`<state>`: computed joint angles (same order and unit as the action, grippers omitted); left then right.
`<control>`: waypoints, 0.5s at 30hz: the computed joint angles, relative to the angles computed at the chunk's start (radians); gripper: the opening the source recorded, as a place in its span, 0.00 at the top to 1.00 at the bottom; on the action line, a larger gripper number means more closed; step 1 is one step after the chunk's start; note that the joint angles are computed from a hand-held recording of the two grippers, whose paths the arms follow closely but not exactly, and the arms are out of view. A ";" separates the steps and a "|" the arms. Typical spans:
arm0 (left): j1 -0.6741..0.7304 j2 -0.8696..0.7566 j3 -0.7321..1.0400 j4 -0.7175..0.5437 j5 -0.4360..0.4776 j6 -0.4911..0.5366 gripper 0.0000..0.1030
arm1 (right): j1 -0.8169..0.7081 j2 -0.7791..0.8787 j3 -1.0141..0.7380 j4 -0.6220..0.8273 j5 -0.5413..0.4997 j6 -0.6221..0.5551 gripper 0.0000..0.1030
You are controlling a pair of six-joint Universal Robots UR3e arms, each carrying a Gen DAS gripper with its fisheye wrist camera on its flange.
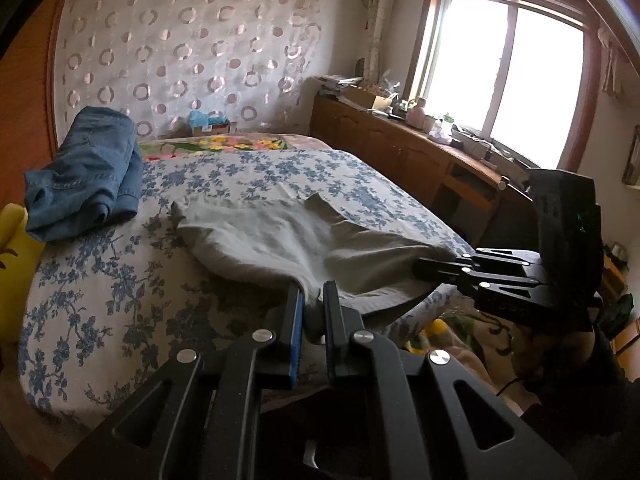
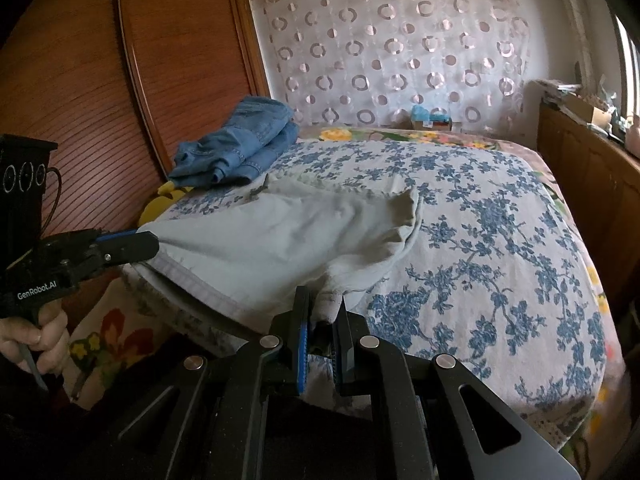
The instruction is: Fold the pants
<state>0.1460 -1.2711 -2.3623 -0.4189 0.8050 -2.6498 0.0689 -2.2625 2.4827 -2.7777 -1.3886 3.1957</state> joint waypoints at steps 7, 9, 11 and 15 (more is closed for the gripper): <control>-0.020 0.010 -0.001 0.014 0.012 -0.014 0.90 | -0.049 -0.091 0.016 0.061 0.042 -0.022 0.91; -0.023 -0.003 0.002 0.014 0.022 -0.020 0.90 | -0.073 -0.097 0.026 0.058 0.063 -0.030 0.91; -0.026 -0.028 0.008 0.025 0.031 -0.029 0.90 | -0.087 -0.077 0.034 0.030 0.071 -0.031 0.91; -0.039 -0.084 0.021 0.066 0.053 -0.051 0.90 | -0.089 0.002 0.035 -0.047 0.073 -0.028 0.91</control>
<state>0.1068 -1.3549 -2.3412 -0.3529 0.8575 -2.7007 -0.0202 -2.2602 2.5179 -2.8247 -1.3160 3.1679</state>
